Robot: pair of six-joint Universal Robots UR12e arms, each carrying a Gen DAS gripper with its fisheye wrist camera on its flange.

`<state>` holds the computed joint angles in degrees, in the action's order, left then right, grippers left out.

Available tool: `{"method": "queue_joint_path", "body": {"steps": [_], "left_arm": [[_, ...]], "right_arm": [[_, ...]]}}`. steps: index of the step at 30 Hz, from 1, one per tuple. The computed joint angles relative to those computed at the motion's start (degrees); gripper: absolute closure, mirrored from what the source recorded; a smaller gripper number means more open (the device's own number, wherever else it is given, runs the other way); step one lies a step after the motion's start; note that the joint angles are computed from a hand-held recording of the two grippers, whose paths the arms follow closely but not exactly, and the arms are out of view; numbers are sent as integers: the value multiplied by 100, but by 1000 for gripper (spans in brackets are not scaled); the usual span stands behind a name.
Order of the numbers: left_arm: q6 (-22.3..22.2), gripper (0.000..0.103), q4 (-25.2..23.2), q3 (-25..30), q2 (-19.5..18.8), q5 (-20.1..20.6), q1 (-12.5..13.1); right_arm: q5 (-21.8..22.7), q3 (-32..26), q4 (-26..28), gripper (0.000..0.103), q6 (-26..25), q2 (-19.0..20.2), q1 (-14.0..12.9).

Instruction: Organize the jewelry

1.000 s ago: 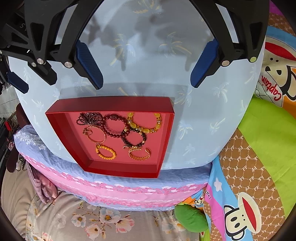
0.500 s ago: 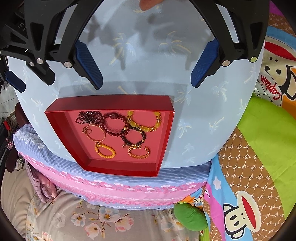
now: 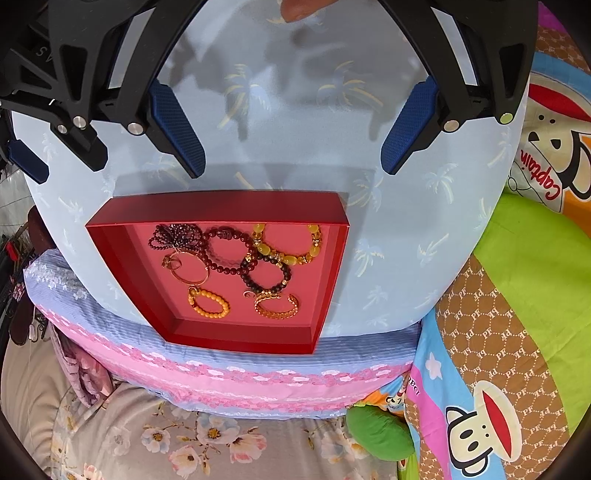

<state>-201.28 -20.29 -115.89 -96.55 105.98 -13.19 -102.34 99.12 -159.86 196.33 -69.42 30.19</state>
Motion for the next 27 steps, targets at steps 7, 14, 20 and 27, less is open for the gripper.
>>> {"method": "queue_joint_path", "body": {"steps": [7,14,20,27], "left_arm": [[-19,11,-21,3,-19,18,6],[-21,11,-35,12,-32,17,3],[-23,11,-35,14,-33,17,4],[-61,11,-74,33,-48,54,-6]], "right_arm": [[98,-4,49,12,-95,3,-20],[12,-3,43,12,-102,15,-7],[-7,-8,33,12,-91,23,-2],[-3,-13,46,12,-87,22,-3]]}}
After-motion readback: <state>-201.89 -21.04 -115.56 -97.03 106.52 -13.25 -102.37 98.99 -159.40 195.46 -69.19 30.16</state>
